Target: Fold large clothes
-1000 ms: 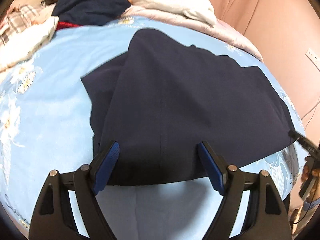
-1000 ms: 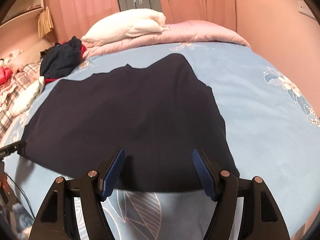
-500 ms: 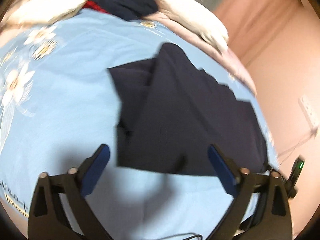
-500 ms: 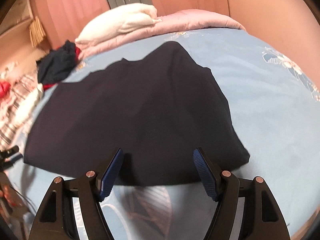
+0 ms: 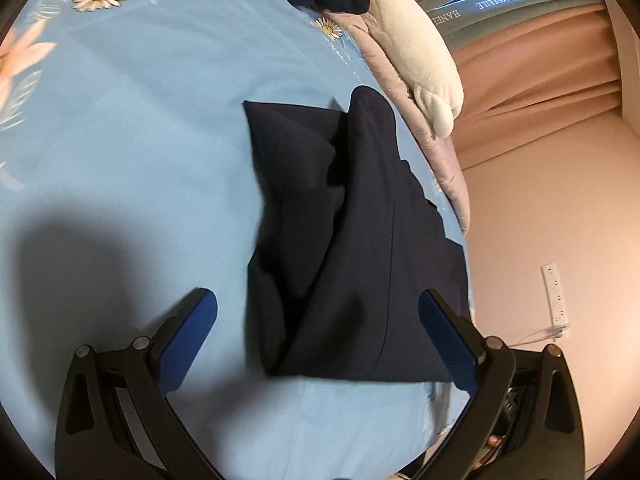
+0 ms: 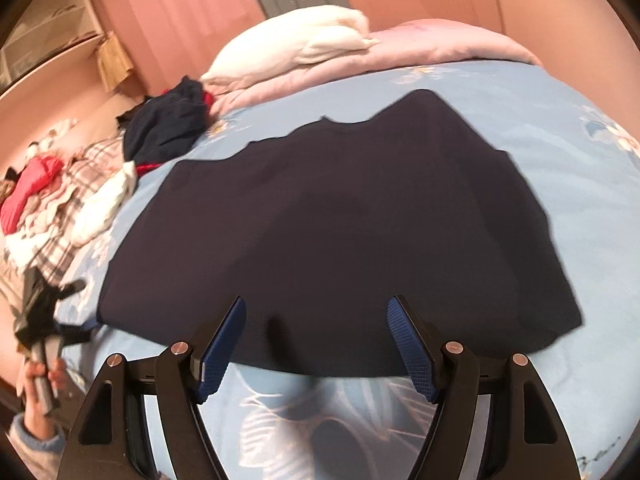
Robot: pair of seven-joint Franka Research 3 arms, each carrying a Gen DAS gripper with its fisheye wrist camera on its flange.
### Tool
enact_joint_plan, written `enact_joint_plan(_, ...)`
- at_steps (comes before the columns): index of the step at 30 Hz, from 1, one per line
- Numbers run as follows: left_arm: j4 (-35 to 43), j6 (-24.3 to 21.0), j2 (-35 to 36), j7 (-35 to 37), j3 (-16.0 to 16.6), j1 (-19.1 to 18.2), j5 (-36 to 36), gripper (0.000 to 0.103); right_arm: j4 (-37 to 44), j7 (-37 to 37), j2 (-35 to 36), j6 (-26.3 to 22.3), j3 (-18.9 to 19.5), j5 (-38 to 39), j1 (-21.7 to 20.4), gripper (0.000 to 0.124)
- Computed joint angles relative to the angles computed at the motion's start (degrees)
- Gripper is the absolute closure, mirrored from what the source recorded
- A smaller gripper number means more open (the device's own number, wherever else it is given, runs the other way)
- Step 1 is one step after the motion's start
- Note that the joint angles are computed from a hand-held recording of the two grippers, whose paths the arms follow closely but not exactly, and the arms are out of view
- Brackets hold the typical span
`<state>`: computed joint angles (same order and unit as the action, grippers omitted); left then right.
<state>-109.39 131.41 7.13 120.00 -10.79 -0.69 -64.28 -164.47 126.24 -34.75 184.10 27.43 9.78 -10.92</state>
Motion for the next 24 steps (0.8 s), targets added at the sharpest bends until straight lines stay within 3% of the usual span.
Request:
enact_joint_plan(5,6.4,-3.3,5.0,-0.6,-0.8,0.8,0.8,0.002,5.1,-3.1,6.4,0.8,1.0,-2.0,-0.5,0.051)
enact_joint_plan(7,9.7,-5.2,7.6,-0.6,-1.7,1.1,2.1,0.001,7.0,-3.6,7.5,0.2,3.8,-3.1,-3.3,0.051)
enact_joint_plan(13,18.9,-11.8,15.1,-0.7,-4.8,3.3,3.6,0.001,10.0,-5.4,11.3,1.0,3.5,-4.2,-3.2,0.051)
enact_joint_plan(17,22.6,-12.1,18.0,-0.6,-6.6,3.4,5.2,0.001,12.2,-5.9,13.0,0.3,5.2,-5.4,-5.7,0.051)
enact_joint_plan(21,24.0,-12.7,19.0,-0.5,-8.1,3.7,6.5,0.002,14.6,-6.3,15.7,0.5,3.9,-6.0,-5.6,0.051)
enact_joint_plan(24,22.7,-12.1,17.7,1.0,-8.6,4.1,5.5,0.007,18.0,-3.4,17.1,-1.5,10.2,-9.0,-13.7,0.051)
